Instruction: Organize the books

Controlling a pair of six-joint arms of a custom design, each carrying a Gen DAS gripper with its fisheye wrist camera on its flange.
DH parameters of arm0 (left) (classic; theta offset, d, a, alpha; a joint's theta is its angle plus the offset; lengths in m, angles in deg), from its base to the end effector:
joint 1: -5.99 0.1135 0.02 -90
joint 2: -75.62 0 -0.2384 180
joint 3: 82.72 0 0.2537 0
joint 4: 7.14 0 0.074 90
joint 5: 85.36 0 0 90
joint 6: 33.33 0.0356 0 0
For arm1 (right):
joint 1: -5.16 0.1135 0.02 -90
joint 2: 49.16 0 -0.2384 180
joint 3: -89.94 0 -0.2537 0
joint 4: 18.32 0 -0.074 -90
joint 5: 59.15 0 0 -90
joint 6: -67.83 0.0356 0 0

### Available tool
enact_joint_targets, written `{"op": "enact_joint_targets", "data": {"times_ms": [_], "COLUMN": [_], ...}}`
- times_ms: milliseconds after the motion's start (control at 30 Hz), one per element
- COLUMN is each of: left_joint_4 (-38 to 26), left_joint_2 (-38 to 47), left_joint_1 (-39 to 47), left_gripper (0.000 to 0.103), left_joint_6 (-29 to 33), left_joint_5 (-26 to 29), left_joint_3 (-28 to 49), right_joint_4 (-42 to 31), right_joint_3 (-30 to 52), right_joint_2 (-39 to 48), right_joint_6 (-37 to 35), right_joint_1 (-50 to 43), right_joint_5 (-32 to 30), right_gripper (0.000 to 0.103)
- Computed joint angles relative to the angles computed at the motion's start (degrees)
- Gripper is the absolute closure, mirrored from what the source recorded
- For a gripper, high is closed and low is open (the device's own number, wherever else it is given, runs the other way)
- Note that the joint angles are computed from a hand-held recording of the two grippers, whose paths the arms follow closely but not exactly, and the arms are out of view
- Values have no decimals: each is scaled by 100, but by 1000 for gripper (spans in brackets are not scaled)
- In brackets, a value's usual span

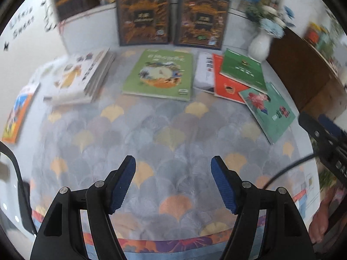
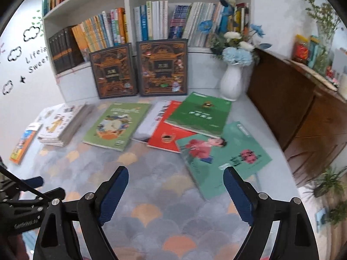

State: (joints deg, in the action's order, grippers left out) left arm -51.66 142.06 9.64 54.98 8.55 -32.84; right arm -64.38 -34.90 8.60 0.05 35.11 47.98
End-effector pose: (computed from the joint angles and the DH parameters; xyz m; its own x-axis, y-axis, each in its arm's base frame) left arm 0.2206 0.0116 0.1639 -0.8722 -0.0851 -0.4816 -0.0564 0.9957 -0.0739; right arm 0.1938 0.0996 0.2225 -0.7189 0.0029 -0.6951 -0.0396 0.9982 0.0451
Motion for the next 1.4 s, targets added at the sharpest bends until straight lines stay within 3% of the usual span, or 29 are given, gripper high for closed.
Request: {"op": "enact_joint_targets", "data": {"times_ms": [233,400,467,667,733,867,1100,1233,1400], "left_joint_4": [263,452,447,112,-58,-477,-747,-1001,-1112], "left_joint_2": [517,1642,2294,4562,5181,6384,7420,7827,7828], "left_joint_1": [718,1115,1225,1406,1450,1454,1428,1422,1443], "left_gripper": [33,33,33,33,33,35,37,37,36], "left_joint_6": [614,1016,1174,1555,1519,1484,1309,1265,1376], "left_joint_5": [3,398,576,987,1125,1297,1321,1401,1732], "left_joint_3": [423,1288,1806,3912,4546,5862,7030,7530,7544], "right_joint_4": [466,1067,1275,1484,1454,1440,1058,894,764], "right_joint_3": [211,701,1065,2346,2879,3728,4871,5285,5471], "right_joint_2": [479,1507,2275,4455,5147,6192,7124,7414,7519], "right_joint_6": [-27,-9,277,1097,1300,1690,1918,1850,1616], "right_joint_1": [159,-163,-376,-493,-523,-663,-460,-367,-367], "right_joint_5": [-255,-1181,-1845,-2569,-2741,-3231,-2996,-2821,-2914], "right_gripper": [15,15,15,16,34,36,53,53,52]}}
